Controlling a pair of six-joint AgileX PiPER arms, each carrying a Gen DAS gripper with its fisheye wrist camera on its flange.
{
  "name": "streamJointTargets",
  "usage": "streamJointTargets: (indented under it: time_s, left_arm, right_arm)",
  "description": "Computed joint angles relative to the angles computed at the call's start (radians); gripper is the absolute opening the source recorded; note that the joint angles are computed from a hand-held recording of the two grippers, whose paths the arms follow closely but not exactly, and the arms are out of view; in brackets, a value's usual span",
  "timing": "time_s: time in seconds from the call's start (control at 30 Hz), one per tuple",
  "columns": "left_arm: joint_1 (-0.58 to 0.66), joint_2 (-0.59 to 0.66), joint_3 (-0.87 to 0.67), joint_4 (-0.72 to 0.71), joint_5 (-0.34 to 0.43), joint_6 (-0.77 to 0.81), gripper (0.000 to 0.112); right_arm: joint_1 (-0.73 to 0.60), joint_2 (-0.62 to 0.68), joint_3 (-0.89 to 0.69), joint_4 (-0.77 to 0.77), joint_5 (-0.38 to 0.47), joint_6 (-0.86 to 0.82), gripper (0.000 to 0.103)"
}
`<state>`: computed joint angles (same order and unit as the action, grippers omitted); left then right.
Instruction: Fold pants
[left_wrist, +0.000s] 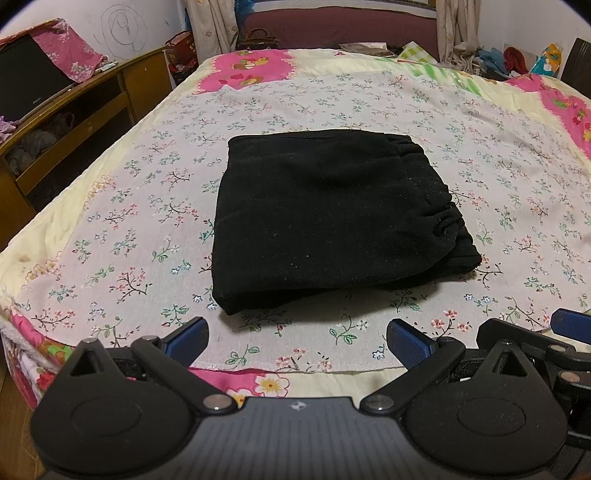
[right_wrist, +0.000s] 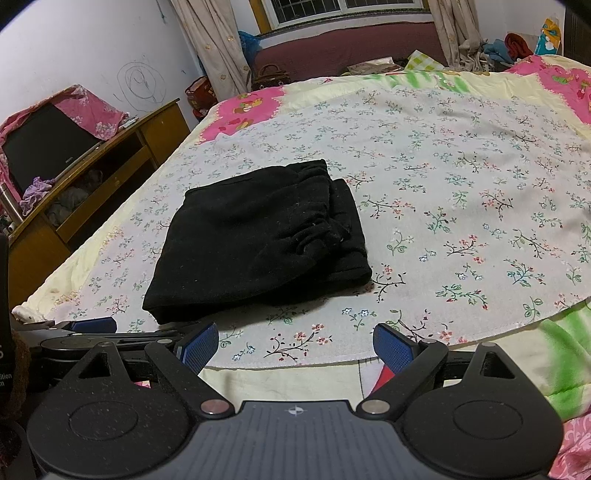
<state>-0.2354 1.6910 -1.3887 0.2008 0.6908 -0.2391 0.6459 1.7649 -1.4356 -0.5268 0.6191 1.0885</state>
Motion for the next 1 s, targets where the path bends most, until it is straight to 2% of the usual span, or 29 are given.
streamJointTargets:
  time_s: [0.2, 0.43, 1.0]
  left_arm:
    - [0.004, 0.015, -0.021, -0.007, 0.021, 0.012, 0.103]
    - [0.02, 0.085, -0.097, -0.057, 0.141, 0.054, 0.103]
    - [0.038, 0.116, -0.122, -0.127, 0.207, 0.115, 0.103]
  right_arm:
    - [-0.007, 0.007, -0.007, 0.017, 0.004, -0.025, 0.084]
    - [-0.011, 0.049, -0.057, 0.065, 0.046, -0.094, 0.084]
    - [-0.017, 0.066, -0.067, 0.095, 0.072, -0.12, 0.084]
